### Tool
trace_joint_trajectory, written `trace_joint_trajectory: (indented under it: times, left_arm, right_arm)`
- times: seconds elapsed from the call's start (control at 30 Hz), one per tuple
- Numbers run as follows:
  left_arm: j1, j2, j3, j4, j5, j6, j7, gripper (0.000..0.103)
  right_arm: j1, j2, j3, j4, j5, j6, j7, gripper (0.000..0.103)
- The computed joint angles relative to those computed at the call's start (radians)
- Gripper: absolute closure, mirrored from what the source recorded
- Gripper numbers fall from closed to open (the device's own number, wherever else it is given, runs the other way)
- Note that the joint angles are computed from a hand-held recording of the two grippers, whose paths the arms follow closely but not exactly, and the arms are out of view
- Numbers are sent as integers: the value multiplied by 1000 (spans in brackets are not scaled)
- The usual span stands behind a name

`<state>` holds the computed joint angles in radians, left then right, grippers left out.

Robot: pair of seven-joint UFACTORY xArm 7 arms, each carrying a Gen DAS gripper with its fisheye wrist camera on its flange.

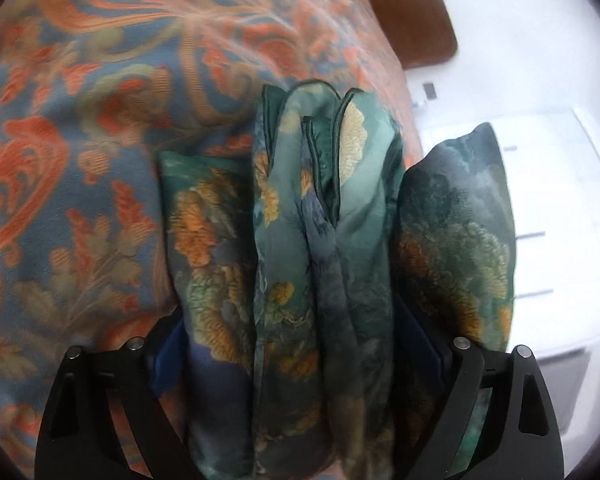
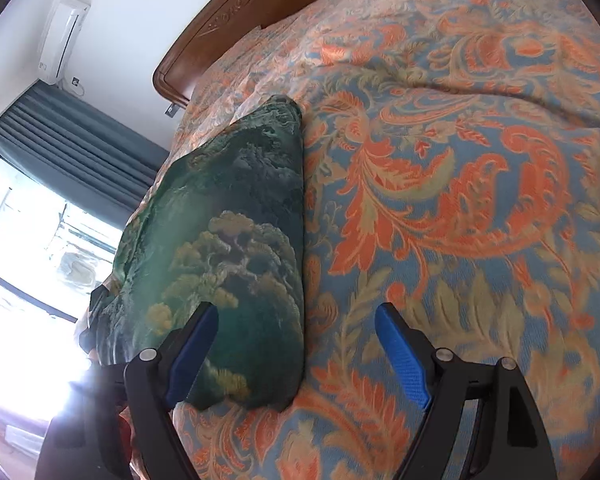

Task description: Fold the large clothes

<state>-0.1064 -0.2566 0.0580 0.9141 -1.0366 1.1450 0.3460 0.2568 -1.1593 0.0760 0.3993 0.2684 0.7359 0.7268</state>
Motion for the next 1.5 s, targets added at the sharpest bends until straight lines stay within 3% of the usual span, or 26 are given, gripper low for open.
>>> trace_joint_trajectory:
  times: [0.2, 0.3, 0.4, 0.47, 0.53, 0.63, 0.7, 0.83, 0.97, 1.2, 1.3, 1.37, 1.43, 1.47, 1.5]
  left_arm:
    - [0, 46, -15, 9, 20, 3, 12, 16]
    - [2, 48, -20, 16, 28, 0, 6, 15]
    - [-7, 44, -39, 16, 36, -30, -17, 21]
    - [-20, 14, -59, 10, 68, -69, -45, 53]
    - [-37, -37, -72, -2, 119, -115, -62, 62]
    - [-71, -115, -76, -28, 150, -169, -82, 66]
    - [-97, -159, -72, -24, 166, -192, -95, 66]
    - [-139, -185, -54, 45, 198, -222, -108, 66]
    - [-166, -85, -45, 204, 220, -261, -111, 66]
    - [-146, 144, -87, 427, 276, -311, -130, 65]
    - [-121, 212, -110, 426, 328, -324, -139, 56]
    - [-111, 243, -129, 410, 428, -318, -239, 46]
    - [-97, 243, -135, 348, 439, -331, -286, 38]
    - [-112, 205, -110, 291, 382, -360, -256, 36]
    - [-86, 170, -126, 249, 324, -379, -209, 34]
  right_arm:
    - [189, 204, -232, 9, 180, -197, -255, 18]
    - [349, 292, -372, 31, 339, -299, -423, 10]
    - [429, 402, -423, 101, 413, -318, -529, 5]
    - [376, 508, -356, 189, 349, -244, -505, 7]
    - [271, 582, -221, 285, 192, -155, -456, 24]
    - [139, 590, -33, 364, 2, -86, -393, 37]
    - [77, 575, 60, 393, -91, -57, -351, 40]
    - [34, 554, 155, 439, -215, -45, -312, 41]
    - [-2, 601, 164, 531, -287, -79, -302, 41]
    - [-41, 804, 86, 706, -311, -185, -377, 41]
    - [-36, 902, 27, 750, -247, -210, -452, 41]
    - [-28, 949, -15, 753, -147, -201, -506, 40]
    - [-33, 1001, -49, 752, -23, -146, -528, 27]
    - [-45, 1010, -53, 735, 14, -141, -516, 22]
    - [-53, 999, -58, 694, 74, -178, -523, 11]
